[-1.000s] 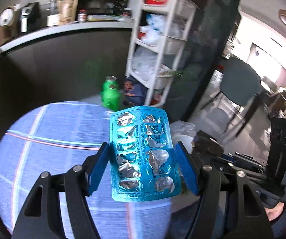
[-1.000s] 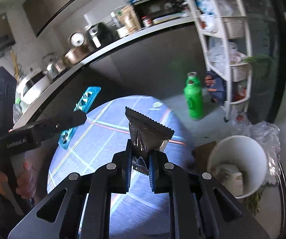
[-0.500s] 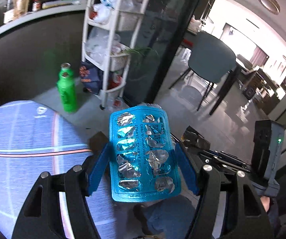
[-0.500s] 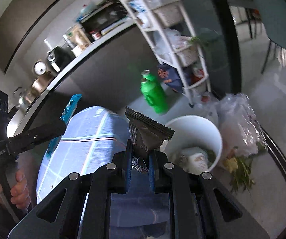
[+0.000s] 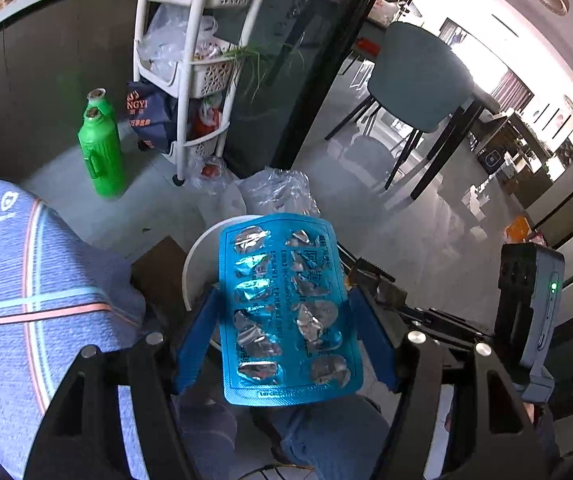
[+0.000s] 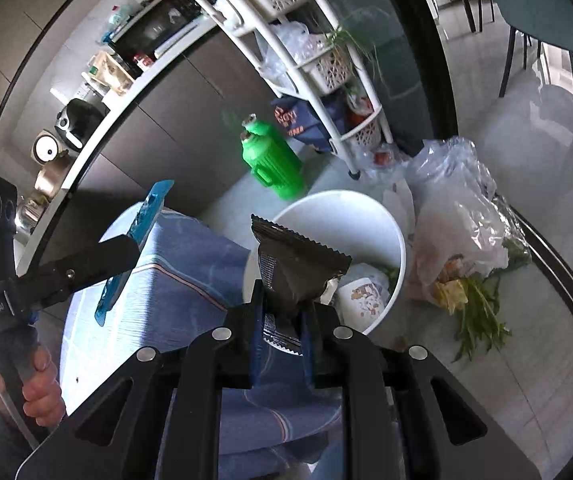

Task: Collect trash

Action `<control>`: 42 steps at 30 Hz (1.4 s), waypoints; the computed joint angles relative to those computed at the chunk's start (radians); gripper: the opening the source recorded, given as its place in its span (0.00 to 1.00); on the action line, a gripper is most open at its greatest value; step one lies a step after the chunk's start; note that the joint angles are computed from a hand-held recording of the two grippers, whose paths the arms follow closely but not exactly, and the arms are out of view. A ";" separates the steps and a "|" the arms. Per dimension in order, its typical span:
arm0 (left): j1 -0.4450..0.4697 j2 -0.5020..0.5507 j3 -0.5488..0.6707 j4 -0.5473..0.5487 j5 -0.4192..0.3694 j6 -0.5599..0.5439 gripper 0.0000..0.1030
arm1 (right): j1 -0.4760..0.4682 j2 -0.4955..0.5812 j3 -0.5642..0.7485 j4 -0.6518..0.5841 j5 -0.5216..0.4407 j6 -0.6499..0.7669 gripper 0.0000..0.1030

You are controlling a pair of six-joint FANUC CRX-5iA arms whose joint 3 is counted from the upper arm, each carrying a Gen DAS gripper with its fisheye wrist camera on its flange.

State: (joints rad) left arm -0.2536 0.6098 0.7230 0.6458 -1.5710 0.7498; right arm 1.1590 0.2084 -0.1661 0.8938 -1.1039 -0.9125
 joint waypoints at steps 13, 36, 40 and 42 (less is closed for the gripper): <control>-0.042 0.028 0.004 -0.057 0.107 0.023 0.96 | -0.087 0.038 -0.008 -0.092 0.142 0.232 0.66; 0.075 -0.196 -0.191 0.002 0.240 0.039 0.96 | 0.011 0.150 0.321 -0.097 -0.219 0.511 0.92; 0.136 -0.281 -0.246 -0.014 0.274 0.086 0.96 | 0.040 0.206 0.465 -0.070 -0.330 0.593 0.92; 0.169 -0.317 -0.263 -0.032 0.286 0.116 0.96 | 0.050 0.237 0.534 -0.062 -0.371 0.630 0.92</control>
